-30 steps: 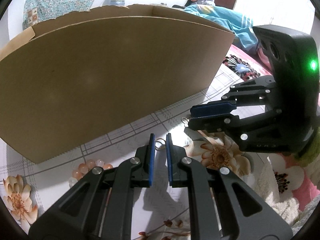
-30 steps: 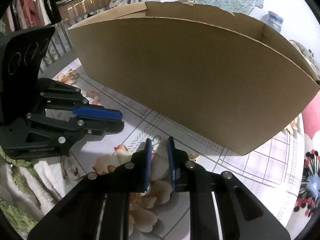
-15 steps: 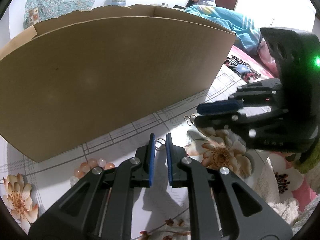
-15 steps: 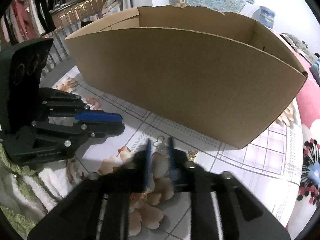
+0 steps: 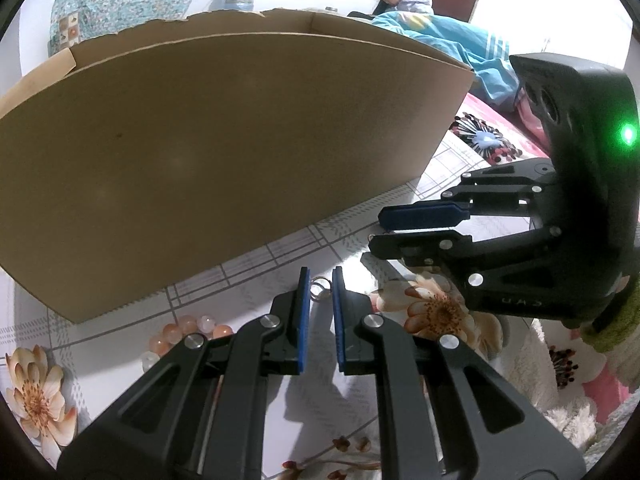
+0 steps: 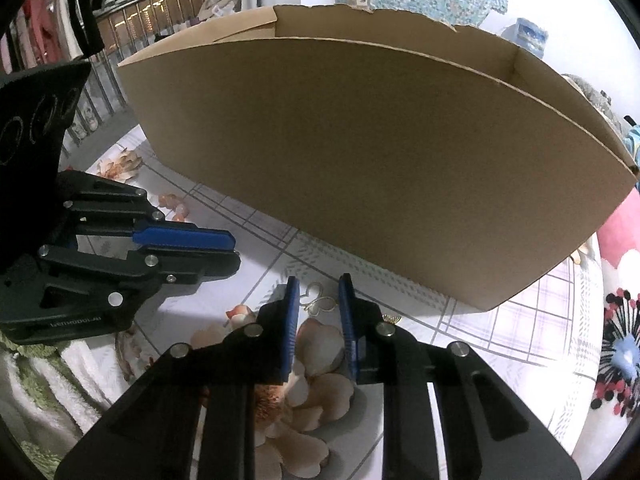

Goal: Organize jewelry

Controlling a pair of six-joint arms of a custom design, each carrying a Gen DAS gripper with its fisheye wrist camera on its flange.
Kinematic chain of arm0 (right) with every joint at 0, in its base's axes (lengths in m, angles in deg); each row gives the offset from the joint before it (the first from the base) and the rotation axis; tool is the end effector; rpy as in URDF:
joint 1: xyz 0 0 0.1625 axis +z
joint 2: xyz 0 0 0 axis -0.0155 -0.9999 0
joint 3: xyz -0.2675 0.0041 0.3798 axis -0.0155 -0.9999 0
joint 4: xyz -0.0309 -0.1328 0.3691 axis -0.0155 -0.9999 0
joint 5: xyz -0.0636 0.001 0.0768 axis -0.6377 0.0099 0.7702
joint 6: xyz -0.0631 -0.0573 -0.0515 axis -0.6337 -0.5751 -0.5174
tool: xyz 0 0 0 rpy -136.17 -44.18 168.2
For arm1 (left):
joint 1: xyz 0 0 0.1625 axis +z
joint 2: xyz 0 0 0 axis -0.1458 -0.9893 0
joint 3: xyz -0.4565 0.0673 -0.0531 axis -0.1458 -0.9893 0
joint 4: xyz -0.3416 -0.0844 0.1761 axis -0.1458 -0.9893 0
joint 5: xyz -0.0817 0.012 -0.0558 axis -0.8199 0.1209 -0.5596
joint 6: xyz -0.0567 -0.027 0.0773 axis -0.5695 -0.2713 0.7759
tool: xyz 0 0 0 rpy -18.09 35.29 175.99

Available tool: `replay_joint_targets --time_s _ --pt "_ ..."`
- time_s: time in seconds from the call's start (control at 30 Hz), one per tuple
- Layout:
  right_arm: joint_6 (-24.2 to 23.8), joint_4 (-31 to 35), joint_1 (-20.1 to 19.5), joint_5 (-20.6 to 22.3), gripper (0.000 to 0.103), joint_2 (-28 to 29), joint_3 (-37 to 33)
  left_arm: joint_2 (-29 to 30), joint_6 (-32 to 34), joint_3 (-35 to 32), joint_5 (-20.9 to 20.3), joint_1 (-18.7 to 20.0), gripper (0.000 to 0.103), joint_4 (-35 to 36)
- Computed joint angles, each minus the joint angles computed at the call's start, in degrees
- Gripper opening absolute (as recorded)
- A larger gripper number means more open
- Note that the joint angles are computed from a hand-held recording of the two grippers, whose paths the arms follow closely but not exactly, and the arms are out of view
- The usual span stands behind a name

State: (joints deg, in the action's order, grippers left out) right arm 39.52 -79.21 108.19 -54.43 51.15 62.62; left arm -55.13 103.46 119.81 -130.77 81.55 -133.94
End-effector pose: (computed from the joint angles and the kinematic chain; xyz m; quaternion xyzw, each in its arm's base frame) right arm 0.3680 -0.8400 -0.0464 0.4555 -0.8651 0.1001 0.1847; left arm -0.0403 -0.7585 0.2777 0.1993 0.9048 -0.2923 0.2370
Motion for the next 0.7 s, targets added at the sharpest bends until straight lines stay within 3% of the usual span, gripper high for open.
replay_joint_targets --time_s 0.33,0.7 --pt "1.04 -1.70 0.00 0.60 0.020 -1.32 2.36 -0.40 -0.04 0.28 -0.62 0.07 0.010 -0.45" --pt "0.31 -11.64 1.13 4.21 0.020 -9.79 16.03 -4.63 3.08 4.46 -5.09 -1.19 0.010 -4.13"
